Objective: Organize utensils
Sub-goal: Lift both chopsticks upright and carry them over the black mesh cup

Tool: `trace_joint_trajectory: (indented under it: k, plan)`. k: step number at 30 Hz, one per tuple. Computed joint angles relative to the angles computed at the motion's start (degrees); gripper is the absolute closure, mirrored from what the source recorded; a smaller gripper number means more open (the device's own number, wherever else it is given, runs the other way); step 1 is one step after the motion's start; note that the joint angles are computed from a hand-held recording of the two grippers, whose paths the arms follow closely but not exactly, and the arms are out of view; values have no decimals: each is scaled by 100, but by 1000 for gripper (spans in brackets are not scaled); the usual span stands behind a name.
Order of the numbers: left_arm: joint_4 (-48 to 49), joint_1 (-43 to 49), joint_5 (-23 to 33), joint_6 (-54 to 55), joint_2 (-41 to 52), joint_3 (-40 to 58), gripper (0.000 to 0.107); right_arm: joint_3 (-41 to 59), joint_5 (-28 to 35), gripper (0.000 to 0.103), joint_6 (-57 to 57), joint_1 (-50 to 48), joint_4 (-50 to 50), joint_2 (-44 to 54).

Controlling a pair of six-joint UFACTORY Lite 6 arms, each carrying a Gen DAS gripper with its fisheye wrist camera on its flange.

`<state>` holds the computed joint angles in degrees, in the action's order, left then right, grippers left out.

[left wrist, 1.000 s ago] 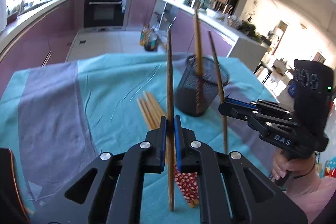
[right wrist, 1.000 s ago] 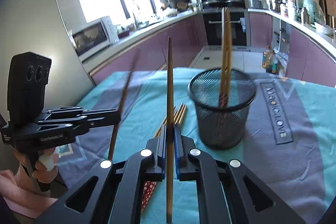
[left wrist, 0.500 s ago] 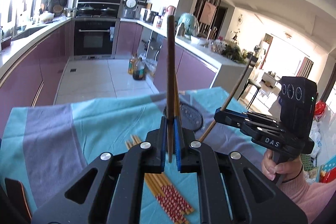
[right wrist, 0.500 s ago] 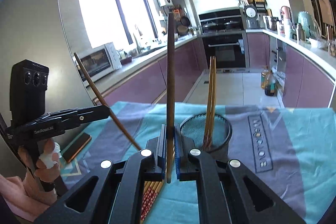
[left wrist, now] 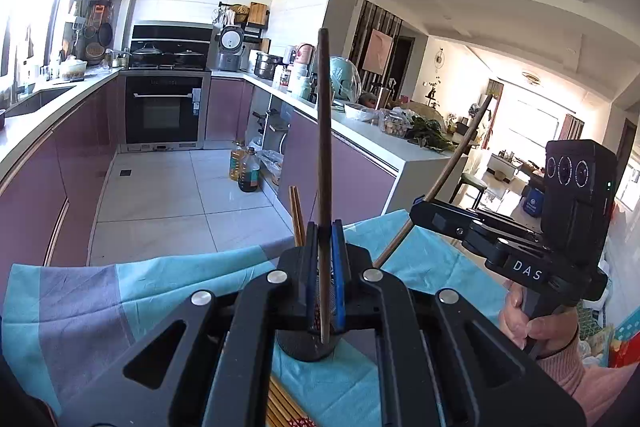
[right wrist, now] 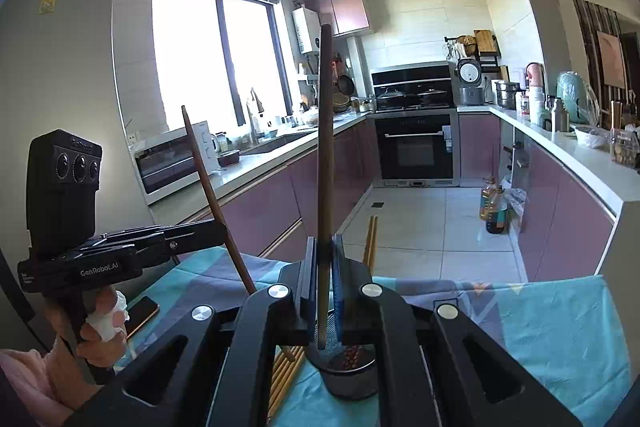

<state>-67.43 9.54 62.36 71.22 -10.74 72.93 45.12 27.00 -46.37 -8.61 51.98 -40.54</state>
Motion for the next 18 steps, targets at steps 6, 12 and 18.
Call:
trace_joint_trajectory:
  k: [6,12,18]
  plan:
    - [308,-684,-706,-322,279,134,100,-92,-290,97,14,166,-180,535]
    - [808,-1096,-1084,-491,639,178,100,-84,-321,97,224,242,-531,1031]
    - [1376,-1333,-1312,-549,1016,186,100,171,-241,97,916,432,-1331,1532]
